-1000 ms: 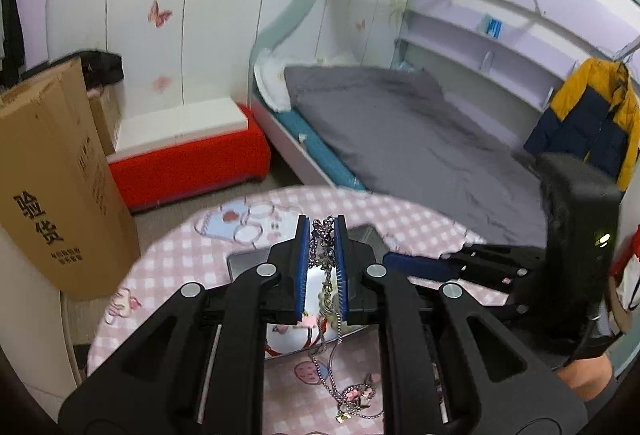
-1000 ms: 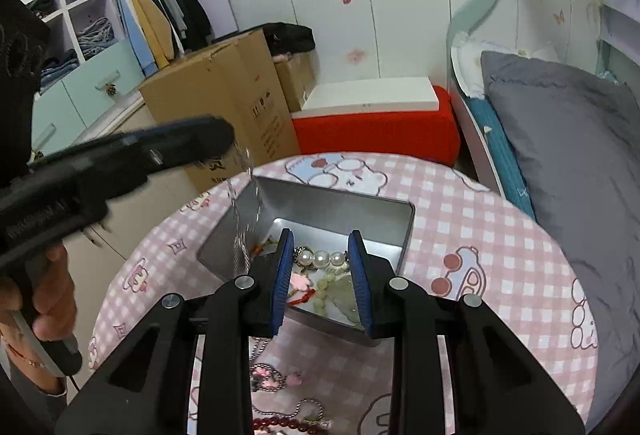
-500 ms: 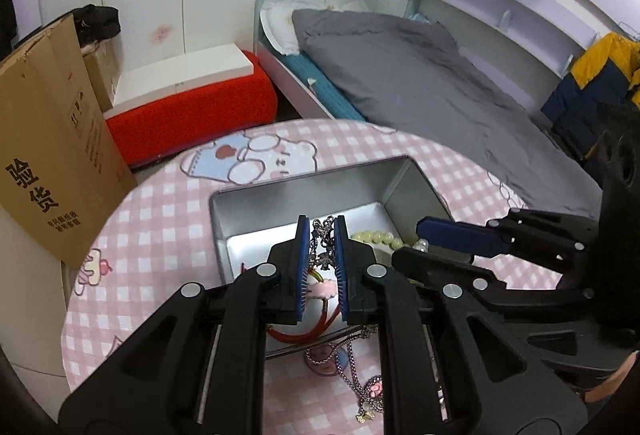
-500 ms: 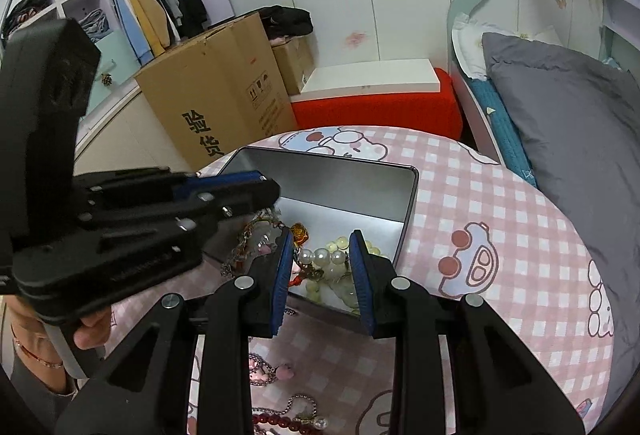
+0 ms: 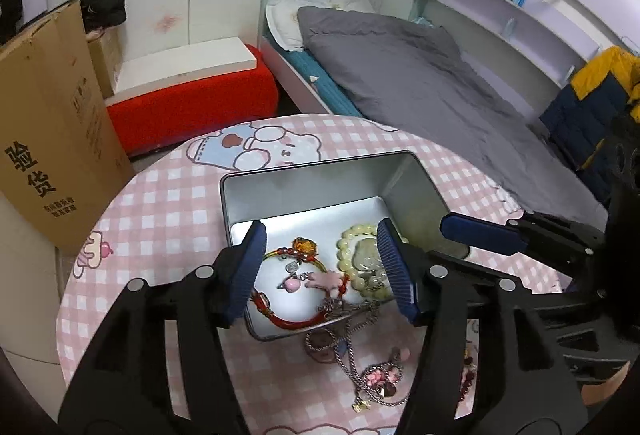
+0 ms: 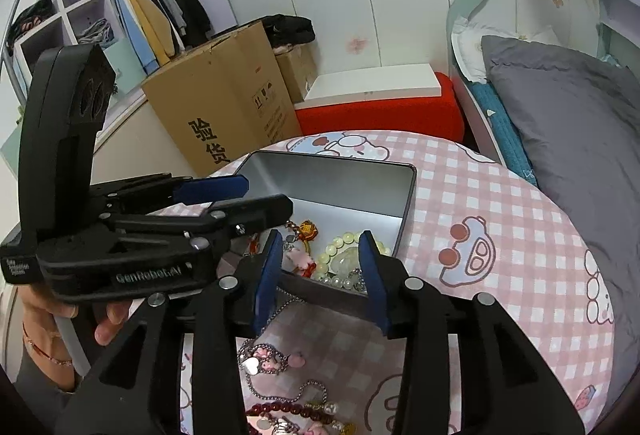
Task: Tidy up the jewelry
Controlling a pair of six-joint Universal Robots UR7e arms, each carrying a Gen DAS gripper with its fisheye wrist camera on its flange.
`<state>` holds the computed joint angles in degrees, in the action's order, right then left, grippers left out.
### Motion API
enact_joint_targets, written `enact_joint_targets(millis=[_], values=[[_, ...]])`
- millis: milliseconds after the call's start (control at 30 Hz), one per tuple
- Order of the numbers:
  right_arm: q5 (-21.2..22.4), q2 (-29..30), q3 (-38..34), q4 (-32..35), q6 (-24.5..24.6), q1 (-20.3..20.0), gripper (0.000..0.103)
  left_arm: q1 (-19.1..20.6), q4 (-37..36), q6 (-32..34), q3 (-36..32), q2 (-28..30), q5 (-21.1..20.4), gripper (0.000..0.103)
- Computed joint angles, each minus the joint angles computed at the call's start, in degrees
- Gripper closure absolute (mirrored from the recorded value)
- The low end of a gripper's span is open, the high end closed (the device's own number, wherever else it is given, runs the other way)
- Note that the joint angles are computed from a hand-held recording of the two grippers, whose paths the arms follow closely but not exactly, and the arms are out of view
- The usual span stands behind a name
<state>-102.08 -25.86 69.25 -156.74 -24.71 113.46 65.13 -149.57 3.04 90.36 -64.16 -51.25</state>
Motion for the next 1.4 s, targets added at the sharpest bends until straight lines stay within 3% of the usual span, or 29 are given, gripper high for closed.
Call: enact_joint_targets(millis=[567, 867, 1100, 1267, 1400], values=[[-1.1, -5.92, 11.63, -3.65, -1.35, 1.21, 0.064, -2.67, -5.7, -1.99, 13.13, -8.94, 4.16, 0.045], [-5.0, -3.59, 14.1, -3.96, -5.12, 2.63, 0.062, -1.85, -5.24, -6.53, 18.87, -12.44, 5.09, 0.045], [-9.23, 0.61, 10.81, -5.17, -9.28, 3.75, 0.062, -0.84, -5.1, -8.49, 21.07, -14.1, 4.45, 0.045], [-13.0, 1.72, 11.57, -9.9, -13.2, 4.0, 0.089, -0.63, -5.39, -8.59, 21.37, -14.21, 3.82, 0.045], [-10.48, -0.18, 12.52, -9.67, -11.43, 3.04, 0.09, -0.76, -6.01, -7.82, 21.37, -13.83, 3.14, 0.045]])
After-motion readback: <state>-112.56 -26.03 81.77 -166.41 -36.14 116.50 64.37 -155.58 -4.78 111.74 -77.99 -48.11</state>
